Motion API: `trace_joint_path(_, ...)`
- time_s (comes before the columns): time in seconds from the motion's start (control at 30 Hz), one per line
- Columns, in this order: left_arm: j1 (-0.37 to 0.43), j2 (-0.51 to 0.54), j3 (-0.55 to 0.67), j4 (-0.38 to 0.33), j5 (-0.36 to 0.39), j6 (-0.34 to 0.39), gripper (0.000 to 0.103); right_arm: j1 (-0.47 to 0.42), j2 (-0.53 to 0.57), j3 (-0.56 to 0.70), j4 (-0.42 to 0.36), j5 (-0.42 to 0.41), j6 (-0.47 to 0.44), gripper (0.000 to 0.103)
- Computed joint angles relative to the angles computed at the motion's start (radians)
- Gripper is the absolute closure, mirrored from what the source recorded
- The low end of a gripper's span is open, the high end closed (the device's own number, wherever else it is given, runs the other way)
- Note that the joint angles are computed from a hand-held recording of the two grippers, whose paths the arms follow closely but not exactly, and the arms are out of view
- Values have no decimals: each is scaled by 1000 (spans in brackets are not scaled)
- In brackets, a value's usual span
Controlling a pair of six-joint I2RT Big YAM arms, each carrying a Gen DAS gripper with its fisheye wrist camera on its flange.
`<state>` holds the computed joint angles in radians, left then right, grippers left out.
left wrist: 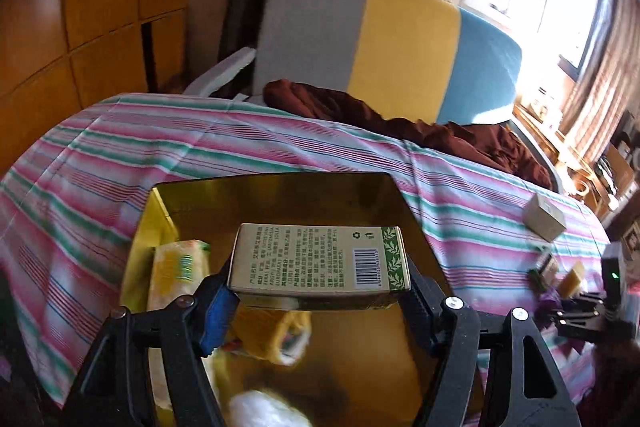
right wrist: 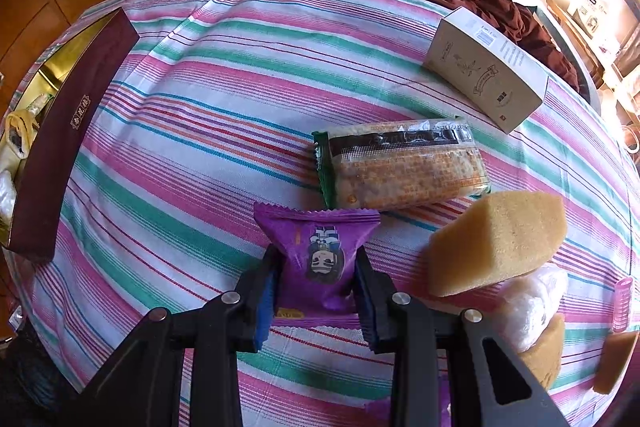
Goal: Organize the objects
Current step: 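Carry the green-white box into the gold tray and open the left tool, then carry the purple snack bag into the tray and open the right tool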
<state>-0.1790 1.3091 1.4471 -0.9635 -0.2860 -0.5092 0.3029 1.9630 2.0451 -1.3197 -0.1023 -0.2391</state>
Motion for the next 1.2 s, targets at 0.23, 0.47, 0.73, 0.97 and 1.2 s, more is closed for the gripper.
trace_joint_path(0.23, 146, 50, -8, -25, 28, 21, 31, -6, -6, -3, -3, -6, 1, 69)
trace_joint_path(0.47, 184, 106, 13, -32, -5, 38, 23, -8, -14, -7, -3, -2, 1, 69)
trace_joint_path(0.73, 170, 58, -41, -38, -42, -4, 16, -7, -20, -7, -7, 8, -6, 69)
trace_joint_path(0.97, 98, -44, -92, -41, -106, -65, 16, -4, -25, 0, -15, 22, -3, 69)
trace_joint_path(1.2, 7, -117, -110, -54, -167, -101, 16, 18, -34, 9, -48, 65, 48, 69)
